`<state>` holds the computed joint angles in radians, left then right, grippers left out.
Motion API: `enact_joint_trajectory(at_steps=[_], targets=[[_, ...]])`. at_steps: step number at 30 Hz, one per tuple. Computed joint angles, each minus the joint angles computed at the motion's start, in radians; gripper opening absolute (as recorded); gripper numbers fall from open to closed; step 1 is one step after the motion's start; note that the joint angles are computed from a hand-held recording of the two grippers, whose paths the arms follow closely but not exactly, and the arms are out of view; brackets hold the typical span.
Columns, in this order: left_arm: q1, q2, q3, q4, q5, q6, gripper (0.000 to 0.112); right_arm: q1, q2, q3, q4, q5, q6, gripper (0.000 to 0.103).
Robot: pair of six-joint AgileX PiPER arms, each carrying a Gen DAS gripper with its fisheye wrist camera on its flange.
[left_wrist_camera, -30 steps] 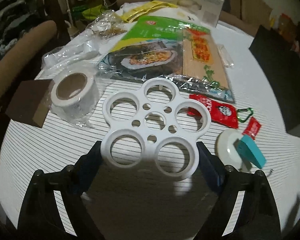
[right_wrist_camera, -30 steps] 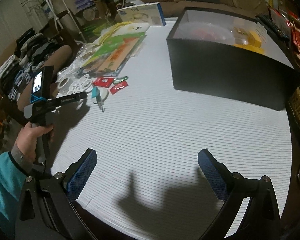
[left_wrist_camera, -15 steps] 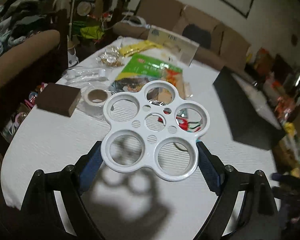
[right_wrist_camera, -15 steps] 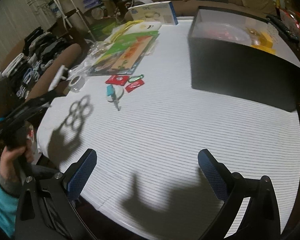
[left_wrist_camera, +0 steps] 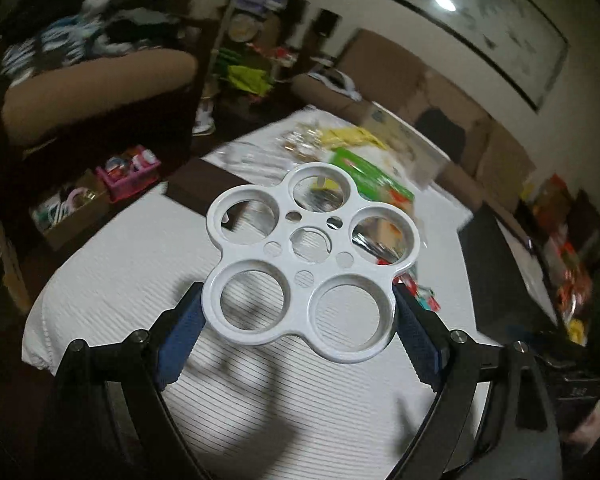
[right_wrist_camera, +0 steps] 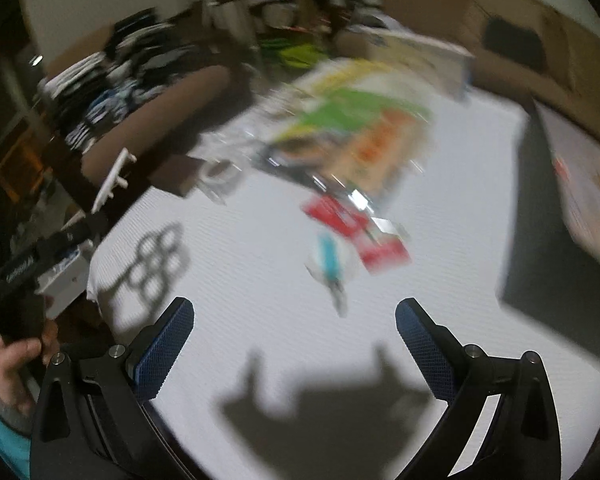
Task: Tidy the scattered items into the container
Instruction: 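Lift the white mould with the left gripper while the right gripper grasps the tape roll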
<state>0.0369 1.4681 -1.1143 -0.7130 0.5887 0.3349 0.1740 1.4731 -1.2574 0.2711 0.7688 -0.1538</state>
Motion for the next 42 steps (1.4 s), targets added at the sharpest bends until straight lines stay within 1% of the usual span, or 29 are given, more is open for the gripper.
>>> enact_joint_trajectory(at_steps=[3,5,8,11,13,17,19,20,21,22,23,25,27,29,34,37,42], targets=[[0.091,0.028,0.013,-0.12,0.034,0.075,0.089,0.098,0.184,-0.188,-0.06,-0.039,0.05,0.102],[0.14,0.055,0.017,-0.184,0.066,0.112,0.089,0.132,0.31,-0.33,-0.071,-0.025,0.072,0.102],[0.174,0.099,0.001,-0.237,0.103,0.137,0.089,0.175,0.507,-0.567,-0.113,0.017,0.118,0.102],[0.184,0.109,0.004,-0.279,0.124,0.176,0.089,0.196,0.69,-0.804,-0.126,0.101,0.118,0.102],[0.178,0.113,0.001,-0.288,0.128,0.189,0.089,0.21,0.807,-0.968,-0.158,0.178,0.132,0.102],[0.179,0.13,-0.011,-0.315,0.155,0.202,0.089,0.219,0.98,-1.224,-0.206,0.306,0.163,0.102],[0.179,0.137,-0.013,-0.327,0.163,0.206,0.089,0.212,1.03,-1.297,-0.199,0.341,0.162,0.101],[0.177,0.14,-0.016,-0.327,0.162,0.204,0.089,0.211,1.047,-1.323,-0.198,0.353,0.158,0.099],[0.178,0.141,-0.016,-0.327,0.163,0.204,0.089,0.208,1.051,-1.321,-0.186,0.35,0.144,0.089],[0.177,0.143,-0.017,-0.329,0.164,0.204,0.089,0.205,1.044,-1.3,-0.168,0.338,0.126,0.07],[0.172,0.142,-0.016,-0.327,0.16,0.198,0.089,0.207,1.03,-1.271,-0.166,0.32,0.12,0.063],[0.168,0.145,-0.019,-0.323,0.158,0.193,0.089,0.216,1.011,-1.246,-0.183,0.311,0.133,0.061],[0.156,0.143,-0.02,-0.313,0.148,0.181,0.089,0.212,0.974,-1.187,-0.149,0.294,0.125,0.06],[0.143,0.138,-0.019,-0.296,0.133,0.168,0.089,0.21,0.899,-1.063,-0.125,0.244,0.118,0.06],[0.126,0.131,-0.013,-0.257,0.105,0.138,0.089,0.176,0.64,-0.643,-0.017,0.09,0.058,0.058],[0.107,0.134,-0.021,-0.223,0.097,0.118,0.089,0.155,0.499,-0.424,0.038,0.025,0.014,0.057],[0.054,0.136,-0.034,-0.17,0.081,0.105,0.089,0.127,0.29,-0.119,0.107,-0.043,-0.032,0.057]])
